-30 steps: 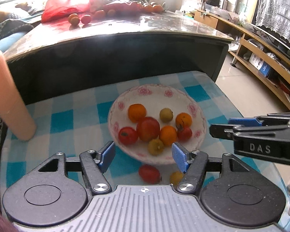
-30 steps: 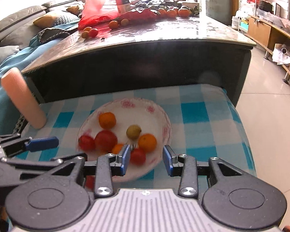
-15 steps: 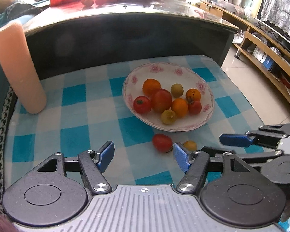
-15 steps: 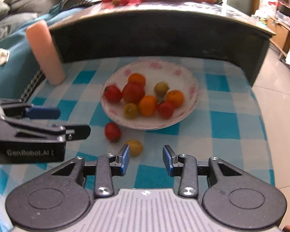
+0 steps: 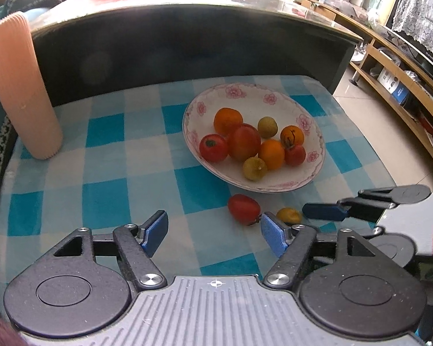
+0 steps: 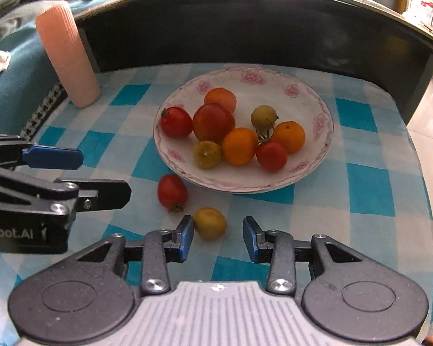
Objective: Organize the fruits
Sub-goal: 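Move both tools back toward the last loose fruits beside the plate, then grasp the small brown fruit with the right tool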
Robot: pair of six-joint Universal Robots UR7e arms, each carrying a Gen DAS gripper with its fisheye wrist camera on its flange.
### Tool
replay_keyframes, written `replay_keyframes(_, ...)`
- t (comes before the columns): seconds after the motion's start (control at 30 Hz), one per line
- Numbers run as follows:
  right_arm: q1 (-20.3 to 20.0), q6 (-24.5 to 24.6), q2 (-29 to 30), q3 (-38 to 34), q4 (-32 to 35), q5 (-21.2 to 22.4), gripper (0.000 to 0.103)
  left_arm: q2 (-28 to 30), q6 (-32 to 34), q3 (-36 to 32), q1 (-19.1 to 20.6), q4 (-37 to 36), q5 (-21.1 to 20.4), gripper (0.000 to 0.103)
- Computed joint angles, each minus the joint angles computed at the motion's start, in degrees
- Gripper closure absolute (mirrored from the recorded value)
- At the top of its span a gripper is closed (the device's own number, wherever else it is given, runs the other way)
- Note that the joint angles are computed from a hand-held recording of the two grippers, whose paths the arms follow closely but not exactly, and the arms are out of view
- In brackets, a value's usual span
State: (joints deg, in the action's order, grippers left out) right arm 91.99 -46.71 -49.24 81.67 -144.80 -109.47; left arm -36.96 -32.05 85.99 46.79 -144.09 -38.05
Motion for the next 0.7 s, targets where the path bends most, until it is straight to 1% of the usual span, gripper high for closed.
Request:
replay_keyframes(0.1, 0.2, -1.1, 0.0, 0.6, -0.7, -1.0, 0.057, 0.2, -0.3, -0.3, 0.4, -0.5, -0.9, 0.025)
replay_keyframes(0.13, 0.1, -0.8, -0.1, 0.4, 0.1, -0.6, 0.062, 0.2, -0.5, -0.5, 0.5, -0.7, -1.3, 0.025)
replay_keyframes(0.17, 0.0, 0.0, -0.3, 0.1, 1.3, -0.2, 0.063, 0.4, -0.8, -0.6, 0.6, -0.7, -1.6, 0.025)
replay_keyframes(0.27, 0.1, 0.6, -0.7, 0.0, 1.9, -0.1, 0.063, 0.9, -1.0, -1.5, 1.0, -1.0, -3.0, 0.025)
replay_keyframes(0.4, -0.1, 1.3, -1.8, 0.1, 2.4, 0.7, 0.063, 2.4, -1.4, -3.4, 1.7, -0.5, -3.9, 0.027)
replay_keyframes(0.57, -0.3, 0.4, -2.6, 0.8, 0.9, -0.5, 0.063, 4.8, -1.5, -6.3, 2.2, 0.9, -3.4, 0.034)
replay_keyframes(0.7, -0.7, 0.8, -2.5, 0.1, 1.6, -1.1, 0.063, 6.5, -0.9, -8.2, 2.5, 1.9, -2.8, 0.044)
